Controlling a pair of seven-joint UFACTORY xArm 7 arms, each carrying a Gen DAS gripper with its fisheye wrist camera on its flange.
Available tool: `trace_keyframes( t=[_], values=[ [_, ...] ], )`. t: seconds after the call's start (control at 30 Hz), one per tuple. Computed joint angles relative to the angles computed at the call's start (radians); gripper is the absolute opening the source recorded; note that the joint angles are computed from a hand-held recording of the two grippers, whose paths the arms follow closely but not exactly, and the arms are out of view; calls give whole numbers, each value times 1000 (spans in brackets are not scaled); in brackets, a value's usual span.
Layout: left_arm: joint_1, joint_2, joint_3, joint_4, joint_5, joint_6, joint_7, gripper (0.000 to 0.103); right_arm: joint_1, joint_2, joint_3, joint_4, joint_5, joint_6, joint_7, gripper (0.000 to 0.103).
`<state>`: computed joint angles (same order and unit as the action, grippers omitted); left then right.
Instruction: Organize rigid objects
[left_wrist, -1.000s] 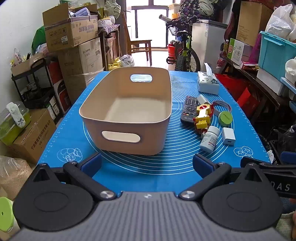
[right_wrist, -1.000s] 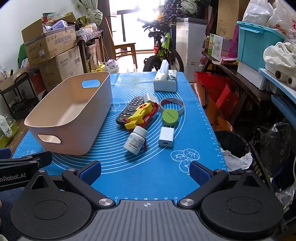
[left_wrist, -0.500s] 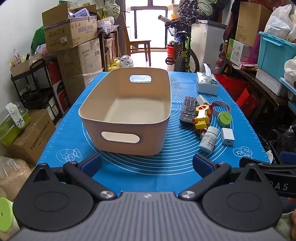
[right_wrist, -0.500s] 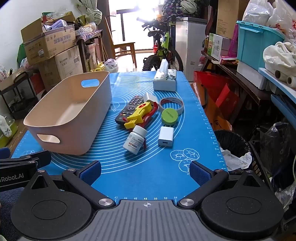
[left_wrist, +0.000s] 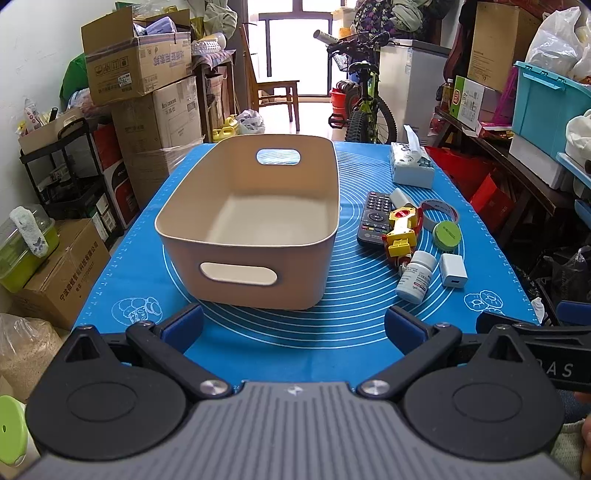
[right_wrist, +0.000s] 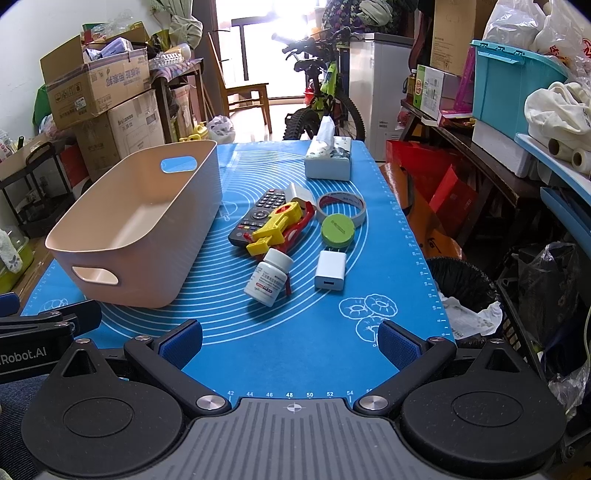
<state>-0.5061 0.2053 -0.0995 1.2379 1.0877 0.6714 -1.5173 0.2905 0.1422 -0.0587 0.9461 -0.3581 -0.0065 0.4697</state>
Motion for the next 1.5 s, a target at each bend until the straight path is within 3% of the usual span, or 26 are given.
trace_keyframes(
  t=[1.5],
  values=[
    [-13, 17, 5, 25, -7, 8, 6, 103, 5, 5, -5, 4, -6, 3, 5, 100]
  ],
)
